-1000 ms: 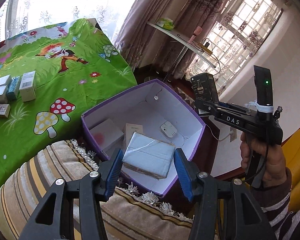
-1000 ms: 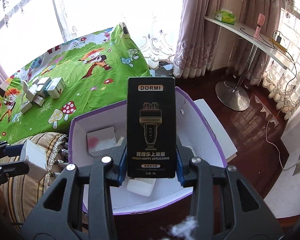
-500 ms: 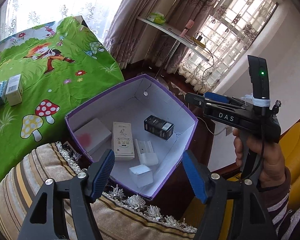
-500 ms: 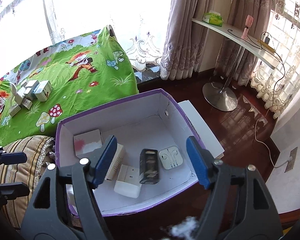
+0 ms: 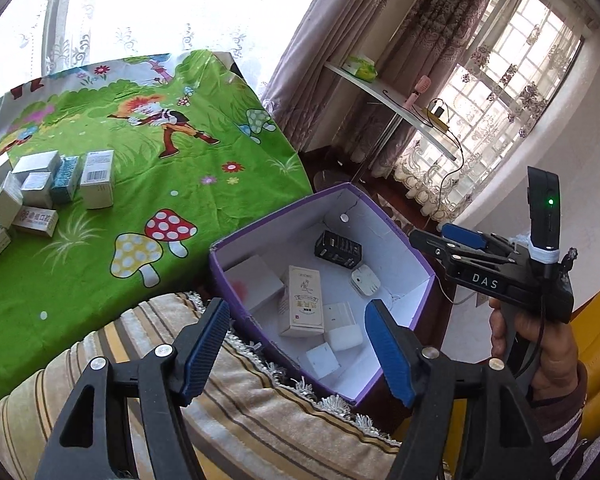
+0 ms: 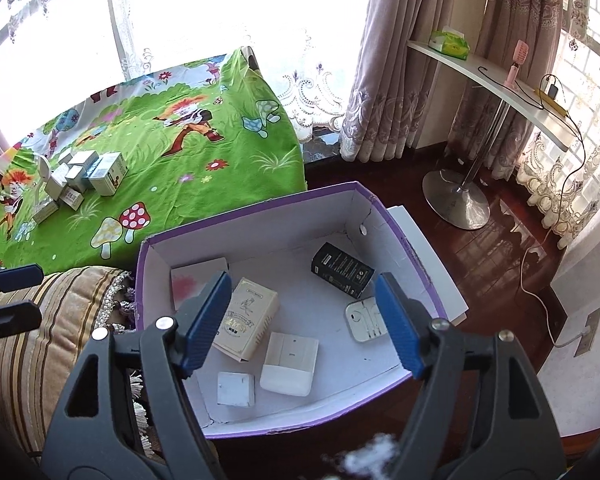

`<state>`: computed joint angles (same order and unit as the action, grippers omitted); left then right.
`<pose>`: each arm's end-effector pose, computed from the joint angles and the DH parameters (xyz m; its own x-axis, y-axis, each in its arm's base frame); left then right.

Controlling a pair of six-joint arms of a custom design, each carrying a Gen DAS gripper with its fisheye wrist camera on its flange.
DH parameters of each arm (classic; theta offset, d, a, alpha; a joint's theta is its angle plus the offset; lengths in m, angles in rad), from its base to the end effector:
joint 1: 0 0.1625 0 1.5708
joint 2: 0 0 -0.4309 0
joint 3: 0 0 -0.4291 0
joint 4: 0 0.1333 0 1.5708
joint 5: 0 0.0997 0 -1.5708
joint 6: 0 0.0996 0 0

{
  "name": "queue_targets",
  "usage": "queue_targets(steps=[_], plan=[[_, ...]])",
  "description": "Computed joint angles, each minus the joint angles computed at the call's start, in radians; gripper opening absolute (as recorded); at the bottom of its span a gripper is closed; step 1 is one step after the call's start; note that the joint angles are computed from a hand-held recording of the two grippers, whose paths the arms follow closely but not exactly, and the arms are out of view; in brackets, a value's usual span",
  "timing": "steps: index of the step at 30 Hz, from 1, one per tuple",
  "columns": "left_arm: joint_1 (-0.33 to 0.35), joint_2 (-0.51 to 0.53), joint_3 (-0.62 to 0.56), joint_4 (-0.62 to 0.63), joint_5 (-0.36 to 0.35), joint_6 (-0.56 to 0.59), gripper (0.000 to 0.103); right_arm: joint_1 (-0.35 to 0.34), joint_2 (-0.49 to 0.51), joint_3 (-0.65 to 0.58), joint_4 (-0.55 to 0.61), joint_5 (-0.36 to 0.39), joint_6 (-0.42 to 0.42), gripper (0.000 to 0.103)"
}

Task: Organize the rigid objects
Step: 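Carry both boxes into the purple box and open both tools, then move both tools back over the bedspread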

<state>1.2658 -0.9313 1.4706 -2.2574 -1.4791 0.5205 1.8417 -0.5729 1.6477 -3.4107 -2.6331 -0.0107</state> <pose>-0.0859 -0.7472 0.2044 -0.6798 0.7175 -0.1516 0.7321 0.6762 -0.0823 0.2244 -0.6349 0.0528 -0.6289 0.4452 0.6374 -0.1998 0.6998 -0.6858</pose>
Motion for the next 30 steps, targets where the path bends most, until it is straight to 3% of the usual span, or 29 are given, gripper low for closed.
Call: queue_targets(steps=[16,24,30], plan=[[0.134,0.117,-0.355,0.016,0.134,-0.099,0.071,0.015,0.125,-0.234,0.204,0.098,-0.008,0.079],[0.183,0.261,-0.639,0.075,0.222,-0.120,0.071,0.007,0.225,-0.429,0.340,0.158,-0.023,0.079],[0.201,0.403,-0.874,0.136,0.291,-0.088,0.060,0.000,0.319,-0.614,0.452,0.213,-0.031,0.079]])
